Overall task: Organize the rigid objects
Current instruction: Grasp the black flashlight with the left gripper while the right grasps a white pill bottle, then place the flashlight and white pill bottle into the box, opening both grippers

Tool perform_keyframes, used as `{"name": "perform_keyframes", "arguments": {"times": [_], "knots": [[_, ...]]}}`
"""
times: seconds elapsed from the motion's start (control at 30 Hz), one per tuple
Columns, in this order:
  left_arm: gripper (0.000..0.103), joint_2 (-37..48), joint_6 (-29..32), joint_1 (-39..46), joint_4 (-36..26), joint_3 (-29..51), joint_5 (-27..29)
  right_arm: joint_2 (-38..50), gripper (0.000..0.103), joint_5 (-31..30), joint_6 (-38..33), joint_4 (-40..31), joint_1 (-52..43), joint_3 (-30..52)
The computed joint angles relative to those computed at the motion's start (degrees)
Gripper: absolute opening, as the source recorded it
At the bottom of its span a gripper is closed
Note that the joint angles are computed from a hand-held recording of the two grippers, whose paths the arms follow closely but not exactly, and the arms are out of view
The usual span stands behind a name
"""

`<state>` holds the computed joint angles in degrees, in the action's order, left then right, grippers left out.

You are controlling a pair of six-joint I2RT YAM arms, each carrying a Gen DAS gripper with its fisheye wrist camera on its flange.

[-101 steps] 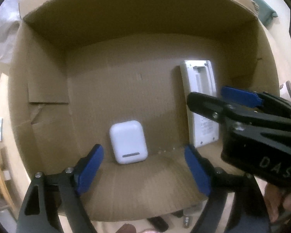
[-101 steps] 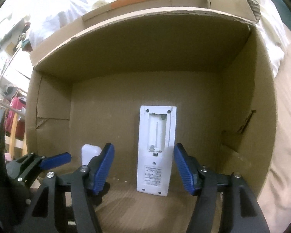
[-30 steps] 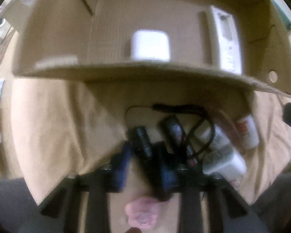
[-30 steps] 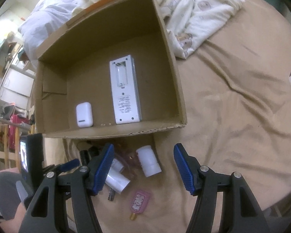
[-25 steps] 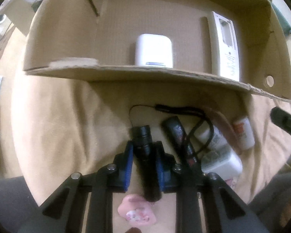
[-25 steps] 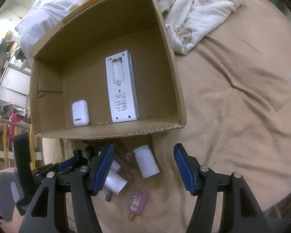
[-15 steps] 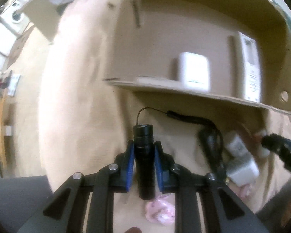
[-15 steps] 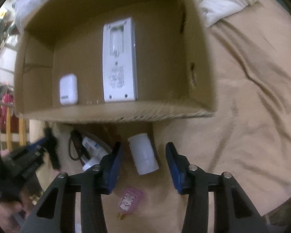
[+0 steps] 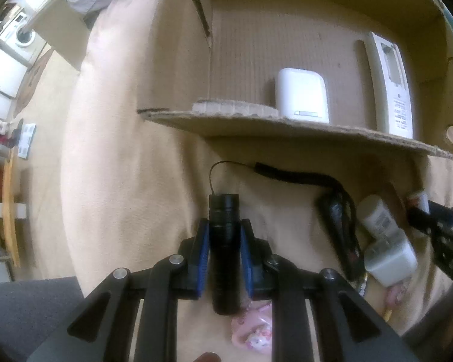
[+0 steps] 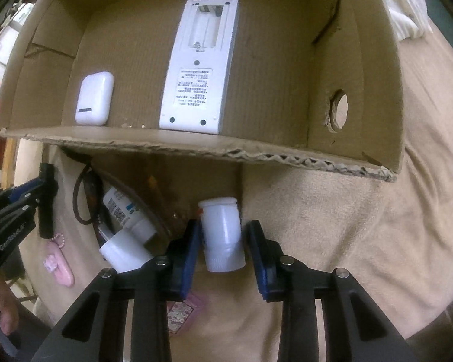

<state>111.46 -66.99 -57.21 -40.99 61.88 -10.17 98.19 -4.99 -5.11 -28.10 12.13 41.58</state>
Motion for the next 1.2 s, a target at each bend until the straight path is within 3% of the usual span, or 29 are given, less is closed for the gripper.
{"name": "perform_keyframes", "arguments": {"times": [0.23,0.53,0.83,0.97,1.2], "knots": [[0.018,-2.0,0.0,-0.5,1.5,-3.0,-0.6,0.2,0.029,1.6,0.7,2.3,1.6,-0.9],[0.018,-5.2,-3.0,-2.6,-1.2,-2.7,-3.2,-9.4,0.028,-2.2,-1.0,-1.1,-2.5,-4.4],[0.018,-13.6,-9.7,-9.6,-9.8,-0.8,-13.4,-27.2,0.028,-9.4,-5.1,-8.5,-7.2,-6.3],[0.017,-15.1,-11.5,-12.3,-14.0,2.5,-18.5,-30.2,0.028,-13.5,-8.0,-10.7,-11.0,-4.9],[0.017,-18.3,-10.1,-13.7,-17.5,6.5,-26.1,-33.0,0.028,-15.9,-4.7,-9.4,-9.3,-4.3]]}}
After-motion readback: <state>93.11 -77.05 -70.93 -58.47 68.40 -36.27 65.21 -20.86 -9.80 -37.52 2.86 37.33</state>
